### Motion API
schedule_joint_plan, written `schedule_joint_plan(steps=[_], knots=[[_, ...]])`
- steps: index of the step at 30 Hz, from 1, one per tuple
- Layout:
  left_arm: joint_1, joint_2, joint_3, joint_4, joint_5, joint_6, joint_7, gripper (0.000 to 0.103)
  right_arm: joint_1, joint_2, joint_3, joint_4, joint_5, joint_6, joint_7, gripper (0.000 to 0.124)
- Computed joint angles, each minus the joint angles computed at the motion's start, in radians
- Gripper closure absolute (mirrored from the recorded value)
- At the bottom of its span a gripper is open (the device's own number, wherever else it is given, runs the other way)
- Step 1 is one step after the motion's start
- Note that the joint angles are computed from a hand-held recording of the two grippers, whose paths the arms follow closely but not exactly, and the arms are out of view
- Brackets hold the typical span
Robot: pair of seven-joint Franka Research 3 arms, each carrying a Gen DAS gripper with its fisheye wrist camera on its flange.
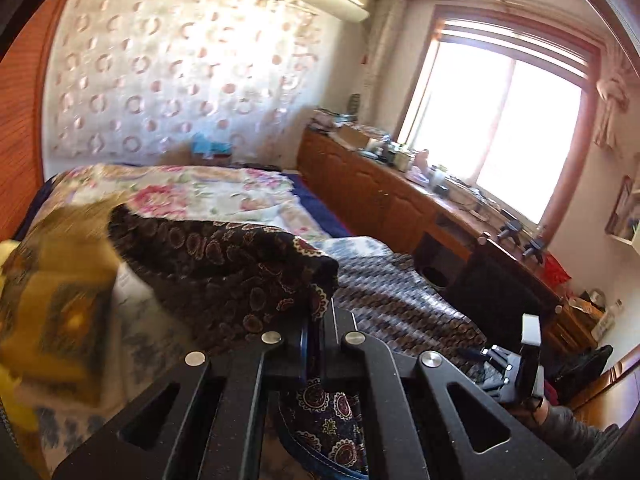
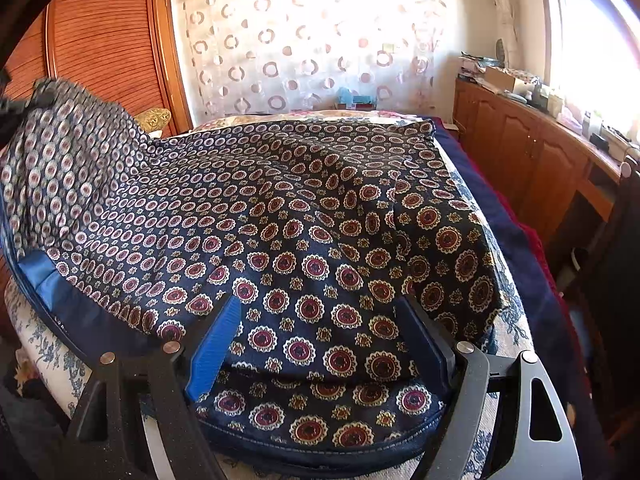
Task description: Fold small clothes
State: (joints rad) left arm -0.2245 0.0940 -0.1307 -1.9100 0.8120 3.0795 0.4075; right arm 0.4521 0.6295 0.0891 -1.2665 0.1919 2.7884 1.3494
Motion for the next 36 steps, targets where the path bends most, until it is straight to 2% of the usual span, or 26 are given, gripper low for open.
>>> schedule_joint_plan(steps=[7,10,12,13,16,18,20,23,25,26,27,30,33,36], knots=[[-0.005,0.170,-0.115,0.252,-0.270,-0.058,0.397,0.099,-0.050,-0.096,0.045,-0.138,0.066,0.091,-0.066,0.042],[0.000,0.238,-0.187,0.344,-0.381,-0.092,0.564,0.099,-0.073,-0.138,0.060,-0.198,0.101,0.132,-0.092,0.043],[0.030,0.285,-0.274,0.393,-0.501,-0.131,0.723,0.099,-0.079,-0.162,0.061,-0.234,0.115,0.158,-0.103,0.042],[0.025,0.297,-0.282,0.407,-0.503,-0.149,0.739,0.099,-0.078,-0.173,0.058,-0.250,0.118,0.170,-0.104,0.042],[-0.018,0.312,-0.253,0.435,-0.530,-0.207,0.784,0.096,-0.079,-0.193,0.055,-0.282,0.126,0.191,-0.109,0.042],[-0.045,0.309,-0.224,0.433,-0.549,-0.225,0.793,0.072,-0.079,-0.199,0.054,-0.294,0.127,0.197,-0.113,0.042],[-0.070,0.298,-0.193,0.413,-0.560,-0.199,0.797,0.061,-0.067,-0.195,0.040,-0.286,0.117,0.194,-0.100,0.042],[-0.123,0.287,-0.126,0.404,-0.533,-0.201,0.749,0.054,-0.065,-0.187,0.041,-0.273,0.116,0.191,-0.092,0.042],[-0.129,0.270,-0.108,0.374,-0.527,-0.180,0.721,0.043,-0.062,-0.184,0.039,-0.268,0.112,0.194,-0.089,0.042],[-0.129,0.259,-0.101,0.353,-0.523,-0.168,0.708,0.033,-0.059,-0.182,0.037,-0.263,0.108,0.191,-0.085,0.042],[-0.139,0.248,-0.083,0.335,-0.505,-0.158,0.680,0.029,-0.059,-0.175,0.037,-0.248,0.105,0.182,-0.085,0.042],[-0.170,0.215,-0.030,0.275,-0.430,-0.140,0.585,0.027,-0.053,-0.148,0.031,-0.206,0.092,0.167,-0.082,0.042],[-0.226,0.176,0.047,0.222,-0.269,-0.150,0.419,0.027,-0.044,-0.131,0.024,-0.174,0.076,0.153,-0.074,0.042],[-0.222,0.143,0.056,0.173,-0.181,-0.160,0.320,0.027,-0.038,-0.110,0.025,-0.144,0.067,0.144,-0.075,0.042]])
